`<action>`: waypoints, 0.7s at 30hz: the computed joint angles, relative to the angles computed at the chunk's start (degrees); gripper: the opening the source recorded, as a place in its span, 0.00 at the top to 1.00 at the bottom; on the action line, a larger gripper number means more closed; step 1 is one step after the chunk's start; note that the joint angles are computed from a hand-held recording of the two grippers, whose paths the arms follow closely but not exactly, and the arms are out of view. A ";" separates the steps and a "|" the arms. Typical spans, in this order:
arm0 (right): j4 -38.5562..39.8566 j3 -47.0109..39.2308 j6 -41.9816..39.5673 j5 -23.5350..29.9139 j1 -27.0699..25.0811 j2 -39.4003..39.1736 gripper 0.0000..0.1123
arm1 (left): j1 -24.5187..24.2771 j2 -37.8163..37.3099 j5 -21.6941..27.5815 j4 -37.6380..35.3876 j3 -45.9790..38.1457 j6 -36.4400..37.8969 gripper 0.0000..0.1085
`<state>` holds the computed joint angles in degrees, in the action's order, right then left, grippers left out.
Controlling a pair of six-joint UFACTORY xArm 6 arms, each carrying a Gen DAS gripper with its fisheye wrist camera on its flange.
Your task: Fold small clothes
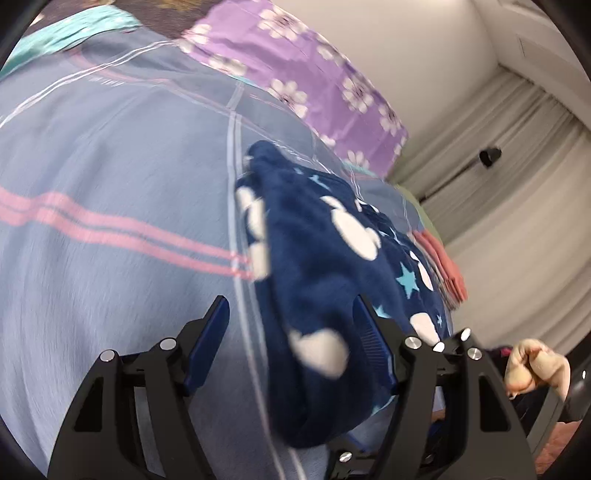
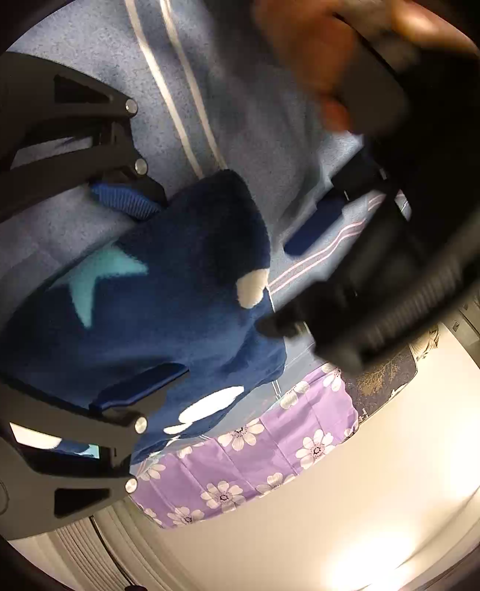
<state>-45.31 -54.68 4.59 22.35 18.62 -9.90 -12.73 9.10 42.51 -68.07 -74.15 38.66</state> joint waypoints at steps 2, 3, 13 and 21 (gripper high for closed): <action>-1.28 -0.11 0.60 -0.37 -0.05 0.35 0.38 | -0.33 3.33 1.47 5.72 -5.22 -2.37 0.36; -1.13 -0.25 0.36 -0.44 -0.03 0.56 0.39 | -0.94 6.19 1.33 10.64 -9.05 -5.59 0.36; -6.46 -4.58 6.76 -2.00 -1.38 5.31 0.58 | 1.16 25.63 13.68 4.17 -31.45 -11.14 0.65; 20.09 -1.30 -5.90 -10.59 -5.50 0.09 0.76 | -1.40 20.10 8.03 4.82 -29.67 -9.72 0.76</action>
<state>-25.22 -55.98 -1.31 11.76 13.12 -9.81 -14.13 29.20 50.54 -63.25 -103.82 28.94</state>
